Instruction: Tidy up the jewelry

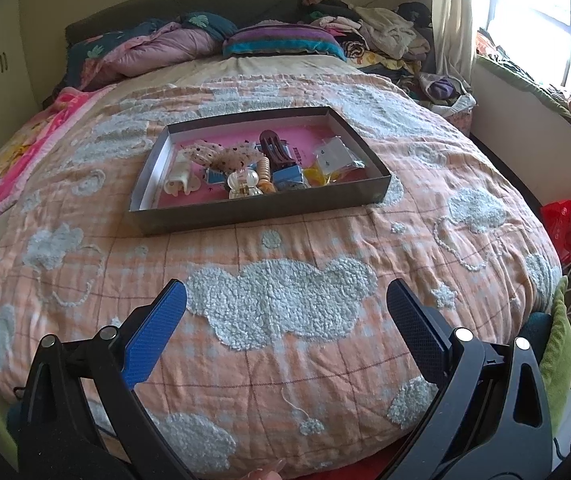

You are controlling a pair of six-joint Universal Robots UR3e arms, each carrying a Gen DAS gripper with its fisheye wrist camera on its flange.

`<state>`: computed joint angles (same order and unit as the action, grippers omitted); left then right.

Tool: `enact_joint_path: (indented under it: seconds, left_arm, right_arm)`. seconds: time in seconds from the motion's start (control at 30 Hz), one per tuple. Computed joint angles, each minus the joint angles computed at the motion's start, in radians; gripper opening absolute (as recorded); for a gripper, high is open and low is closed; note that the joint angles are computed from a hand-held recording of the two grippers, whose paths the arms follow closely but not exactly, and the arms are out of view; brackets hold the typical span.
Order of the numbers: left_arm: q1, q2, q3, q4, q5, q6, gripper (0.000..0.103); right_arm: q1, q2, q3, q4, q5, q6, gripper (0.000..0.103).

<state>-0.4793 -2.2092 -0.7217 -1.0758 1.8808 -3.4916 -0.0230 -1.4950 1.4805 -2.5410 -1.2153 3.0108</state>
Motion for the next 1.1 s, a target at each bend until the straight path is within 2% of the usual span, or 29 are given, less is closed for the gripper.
enact_joint_path:
  seconds: [0.53, 0.8, 0.97, 1.1]
  left_arm:
    - [-0.026, -0.038, 0.071, -0.06, 0.068, -0.006, 0.094]
    - [0.019, 0.03, -0.013, -0.006, 0.047, -0.033, 0.094]
    - [0.172, 0.055, 0.034, -0.081, 0.049, -0.112, 0.094]
    - [0.359, 0.052, 0.179, -0.189, 0.112, -0.152, 0.094]
  right_arm:
    - [0.013, 0.005, 0.004, -0.01, -0.02, 0.017, 0.099]
    - [-0.014, 0.051, -0.033, 0.0, 0.005, 0.018, 0.099]
    - [-0.069, 0.165, -0.149, 0.035, 0.015, 0.022, 0.099]
    - [-0.105, 0.401, -0.44, 0.155, -0.061, 0.011, 0.099]
